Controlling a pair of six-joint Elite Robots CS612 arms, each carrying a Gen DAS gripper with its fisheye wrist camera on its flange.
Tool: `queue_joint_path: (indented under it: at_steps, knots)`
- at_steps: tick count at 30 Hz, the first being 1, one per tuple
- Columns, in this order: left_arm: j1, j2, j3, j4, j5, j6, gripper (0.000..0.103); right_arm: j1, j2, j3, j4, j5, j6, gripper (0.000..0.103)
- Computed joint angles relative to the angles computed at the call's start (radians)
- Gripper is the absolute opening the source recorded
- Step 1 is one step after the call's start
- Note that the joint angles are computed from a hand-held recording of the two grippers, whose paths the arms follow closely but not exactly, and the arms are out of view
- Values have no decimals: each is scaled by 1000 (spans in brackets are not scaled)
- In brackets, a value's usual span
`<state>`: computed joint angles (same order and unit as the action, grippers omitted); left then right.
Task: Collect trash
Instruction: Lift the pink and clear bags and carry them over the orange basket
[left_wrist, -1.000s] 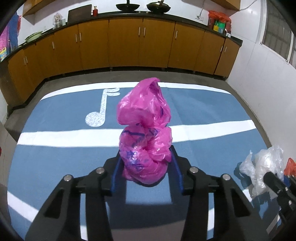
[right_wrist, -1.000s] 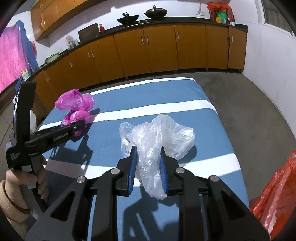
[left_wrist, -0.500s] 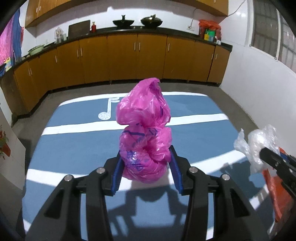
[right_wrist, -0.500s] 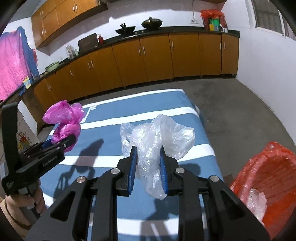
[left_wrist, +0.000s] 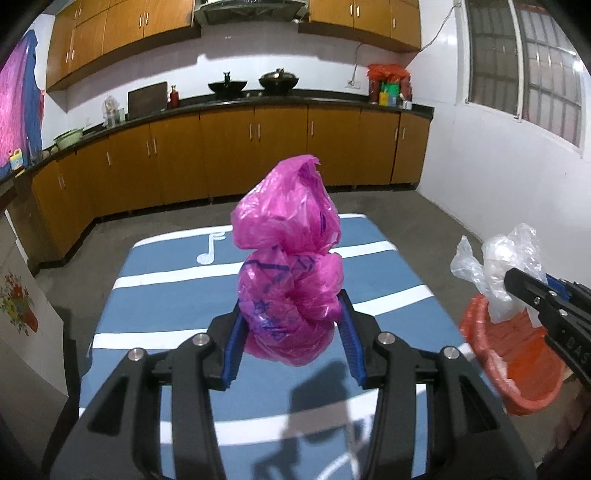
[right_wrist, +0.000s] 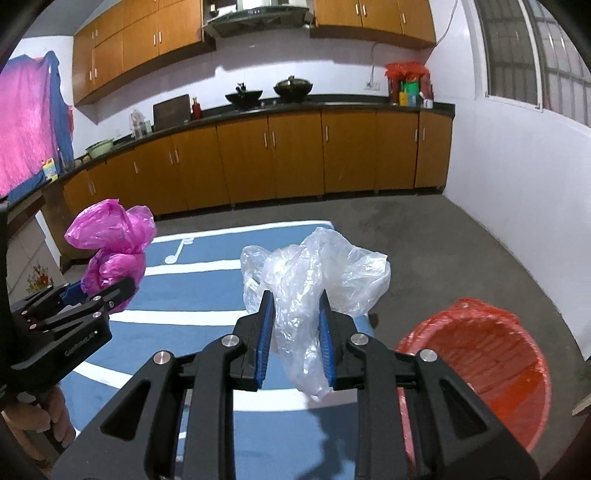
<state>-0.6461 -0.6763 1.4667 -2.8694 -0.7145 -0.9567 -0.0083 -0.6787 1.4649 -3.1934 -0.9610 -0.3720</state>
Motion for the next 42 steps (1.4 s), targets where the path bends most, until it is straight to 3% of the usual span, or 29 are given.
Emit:
queue_joint_path:
  at_steps: [7,13,24,42]
  knots:
    - [-45,-21,1,15,48,3,46,-39,-31,58,-52,19,20,24]
    - [-70,-11,-30,0,51,52,46,-65,-41,81,-85,13,56,24]
    - [-81,44,-123,-32,-22,153,46,-92,-32,70,-95,-50,111,24]
    - [-69,134,-268,-44,-184,262,46,-130,-5,37,-71,-115,180,24]
